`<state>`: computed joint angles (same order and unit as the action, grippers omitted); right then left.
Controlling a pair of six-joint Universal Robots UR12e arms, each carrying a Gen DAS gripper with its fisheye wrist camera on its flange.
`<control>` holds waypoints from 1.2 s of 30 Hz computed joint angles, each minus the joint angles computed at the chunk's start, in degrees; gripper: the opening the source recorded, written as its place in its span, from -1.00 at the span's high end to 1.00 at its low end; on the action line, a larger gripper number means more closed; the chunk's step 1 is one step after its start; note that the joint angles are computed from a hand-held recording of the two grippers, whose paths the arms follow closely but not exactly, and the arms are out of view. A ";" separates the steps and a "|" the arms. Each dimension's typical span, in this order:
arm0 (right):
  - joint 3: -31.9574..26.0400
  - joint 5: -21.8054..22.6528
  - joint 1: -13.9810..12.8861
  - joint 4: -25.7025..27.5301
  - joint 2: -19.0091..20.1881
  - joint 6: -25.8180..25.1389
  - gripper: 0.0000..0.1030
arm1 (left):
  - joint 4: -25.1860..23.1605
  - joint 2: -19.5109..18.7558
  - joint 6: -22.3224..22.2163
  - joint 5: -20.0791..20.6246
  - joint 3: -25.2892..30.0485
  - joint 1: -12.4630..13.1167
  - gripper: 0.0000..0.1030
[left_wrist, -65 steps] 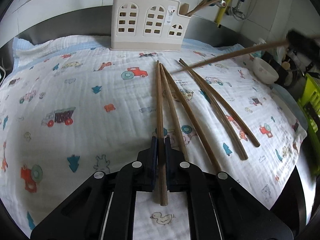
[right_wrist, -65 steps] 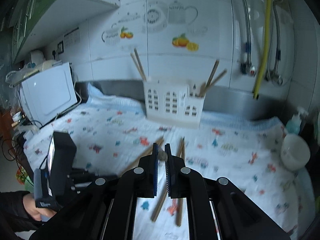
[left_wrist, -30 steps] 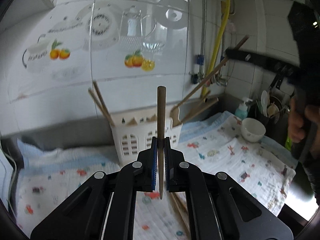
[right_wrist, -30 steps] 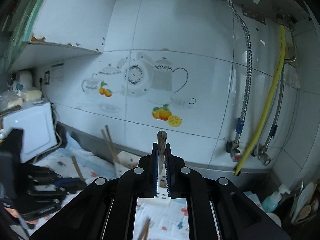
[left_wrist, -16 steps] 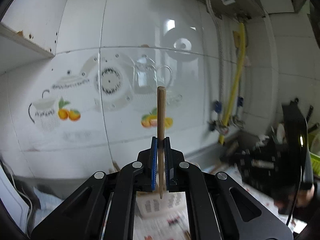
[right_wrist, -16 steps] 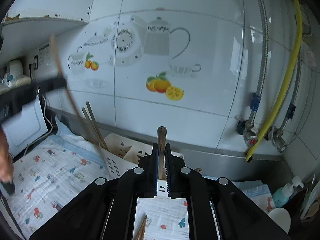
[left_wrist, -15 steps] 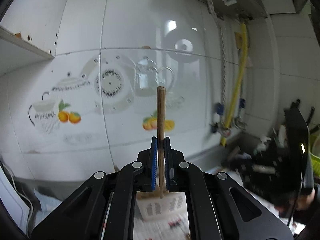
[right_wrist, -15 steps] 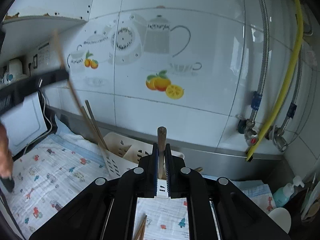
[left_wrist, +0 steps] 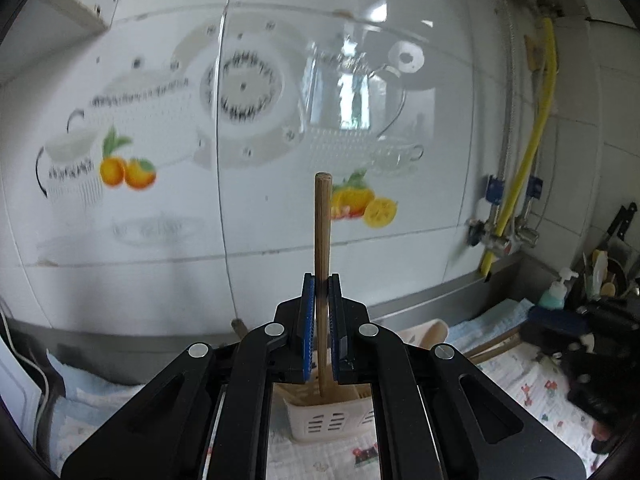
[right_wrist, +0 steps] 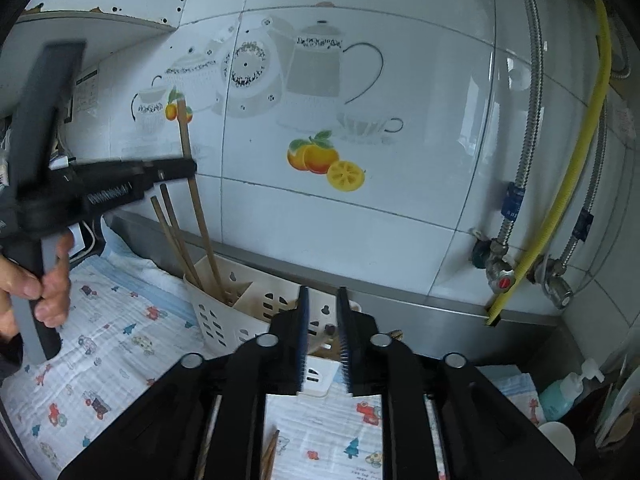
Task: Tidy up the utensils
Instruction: 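Lower both held chopsticks into the cream holder and open both tools, then lower the left tool onto a wooden chopstick and close it while the right tool grasps another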
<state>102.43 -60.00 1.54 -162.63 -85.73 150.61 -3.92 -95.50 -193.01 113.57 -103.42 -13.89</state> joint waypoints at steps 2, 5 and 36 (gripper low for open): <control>0.33 0.40 -0.24 -0.69 -0.40 0.22 0.52 | -0.32 0.06 -0.31 -0.99 -0.22 0.40 0.89; 0.98 1.14 -0.74 -1.49 -1.21 0.56 0.48 | -0.71 0.10 -0.04 -1.03 -0.18 0.48 0.86; 22.03 9.19 -12.09 12.51 -17.59 -7.99 0.44 | -5.39 8.27 -8.88 -1.14 -14.99 -8.88 0.51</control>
<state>124.46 -50.81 -10.55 -150.11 -103.32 142.62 -9.30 -87.22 -201.89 112.43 -118.41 -22.76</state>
